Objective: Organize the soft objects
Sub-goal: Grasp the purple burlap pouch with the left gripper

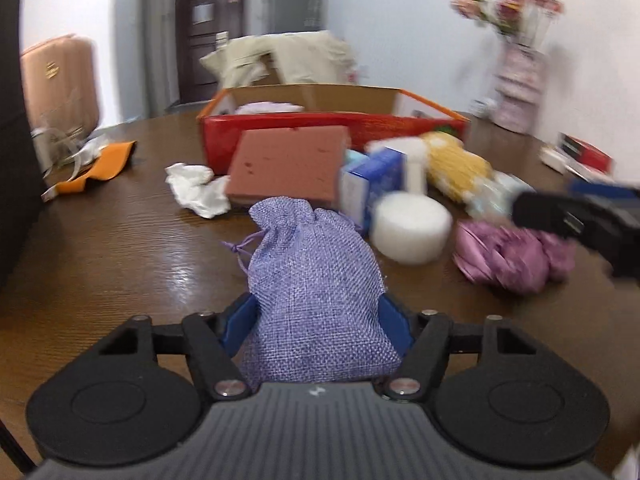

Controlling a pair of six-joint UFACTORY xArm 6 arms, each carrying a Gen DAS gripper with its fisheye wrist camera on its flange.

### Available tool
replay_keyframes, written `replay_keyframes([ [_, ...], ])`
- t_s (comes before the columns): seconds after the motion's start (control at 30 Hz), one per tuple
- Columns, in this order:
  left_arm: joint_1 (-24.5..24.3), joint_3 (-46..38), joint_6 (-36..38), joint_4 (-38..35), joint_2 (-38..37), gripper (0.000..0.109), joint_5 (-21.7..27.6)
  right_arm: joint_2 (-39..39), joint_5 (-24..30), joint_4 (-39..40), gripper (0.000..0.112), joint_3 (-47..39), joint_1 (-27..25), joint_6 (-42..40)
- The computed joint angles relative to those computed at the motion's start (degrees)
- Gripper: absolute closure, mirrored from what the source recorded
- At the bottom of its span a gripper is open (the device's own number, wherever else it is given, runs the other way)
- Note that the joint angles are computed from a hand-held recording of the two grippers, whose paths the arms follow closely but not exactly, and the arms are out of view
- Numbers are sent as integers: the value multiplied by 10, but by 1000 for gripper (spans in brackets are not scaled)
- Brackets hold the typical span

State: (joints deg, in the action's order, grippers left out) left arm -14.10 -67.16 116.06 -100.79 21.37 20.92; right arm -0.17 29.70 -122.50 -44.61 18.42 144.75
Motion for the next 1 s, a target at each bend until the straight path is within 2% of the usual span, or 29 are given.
replay_keyframes([
  [0.07,34,28,18,38,-18,38,73,8,-8,-4,9,-10,2,2],
  [0.13,73,41,32,81,-25,26,137,18,-22,-23,9,-22,4,10],
  [0.2,85,42,68,47,-26,9,121,33,-41,-44,11,-43,5,22],
  [0.27,90,29,81,-7,-21,9,79,56,-71,-70,16,-74,3,36],
  [0.33,104,15,45,-11,-15,9,70,84,-96,-90,19,-108,3,48],
  [0.43,128,8,-31,23,-15,9,111,127,-131,-97,22,-157,4,62],
  [0.53,139,0,-65,37,-6,10,162,156,-168,-112,30,-187,2,104],
  [0.63,127,-18,-102,62,11,23,155,146,-164,-145,32,-171,9,168],
  [0.67,122,-25,-133,86,18,29,152,137,-159,-175,32,-161,13,204],
  [0.73,124,-38,-206,139,29,34,170,126,-157,-201,31,-147,20,229],
  [0.87,133,-53,-309,177,41,48,198,122,-167,-176,31,-141,26,182],
  [0.93,131,-44,-306,162,35,60,194,135,-187,-177,31,-156,27,172],
  [0.97,129,-37,-298,153,30,67,192,140,-190,-148,31,-160,27,138],
  [1.0,127,-30,-293,149,24,69,189,145,-190,-103,31,-161,26,88],
])
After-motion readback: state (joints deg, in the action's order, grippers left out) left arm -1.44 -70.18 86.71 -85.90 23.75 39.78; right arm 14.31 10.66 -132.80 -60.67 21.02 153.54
